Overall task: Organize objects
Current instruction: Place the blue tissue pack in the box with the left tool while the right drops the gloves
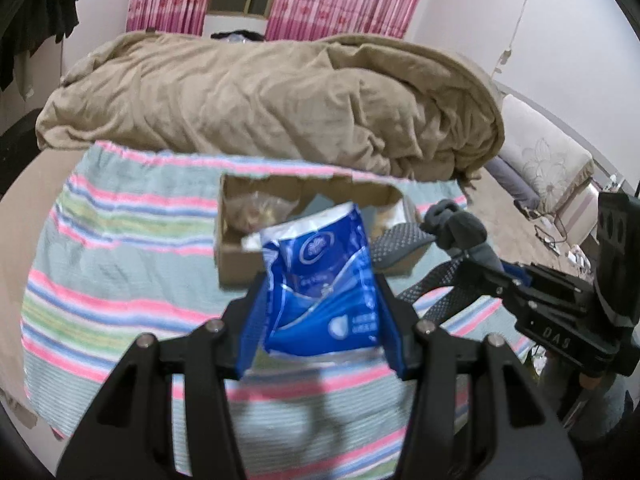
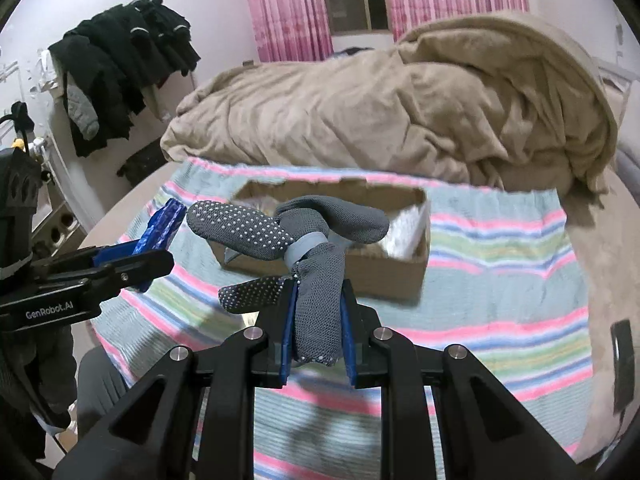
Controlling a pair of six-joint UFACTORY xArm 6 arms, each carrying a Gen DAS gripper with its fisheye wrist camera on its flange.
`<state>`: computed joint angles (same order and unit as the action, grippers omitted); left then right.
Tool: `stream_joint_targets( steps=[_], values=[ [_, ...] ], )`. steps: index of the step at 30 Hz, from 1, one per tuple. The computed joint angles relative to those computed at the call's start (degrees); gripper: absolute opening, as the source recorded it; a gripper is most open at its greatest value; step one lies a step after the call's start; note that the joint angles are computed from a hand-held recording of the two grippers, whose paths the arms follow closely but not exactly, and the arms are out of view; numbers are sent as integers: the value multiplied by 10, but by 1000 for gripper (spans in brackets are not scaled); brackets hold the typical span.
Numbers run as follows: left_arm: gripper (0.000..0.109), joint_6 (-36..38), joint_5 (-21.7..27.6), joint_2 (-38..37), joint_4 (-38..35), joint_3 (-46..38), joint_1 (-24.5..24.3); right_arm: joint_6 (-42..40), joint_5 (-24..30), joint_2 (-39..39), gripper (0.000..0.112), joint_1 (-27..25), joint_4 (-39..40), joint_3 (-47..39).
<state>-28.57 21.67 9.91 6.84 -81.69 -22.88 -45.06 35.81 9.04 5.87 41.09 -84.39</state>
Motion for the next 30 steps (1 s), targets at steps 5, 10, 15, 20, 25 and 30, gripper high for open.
stream_joint_targets(
  steps=[5,10,15,20,25,30],
  values=[
    [52,15,6,24,-1,-49,8,0,2,18,21,5,-3,-43],
    [52,52,21,64,-23,-108,15,3,-1,56,21,14,-10,-105],
    [52,72,42,120,-34,-182,21,16,8,113,21,19,-22,-177],
    [52,98,74,183,-57,-257,26,46,17,170,21,23,-56,-242],
    [52,110,102,242,-75,-321,33,76,33,229,21,23,-83,-308],
    [52,121,130,294,-85,-377,38,101,60,292,21,21,-103,-379]
  ],
)
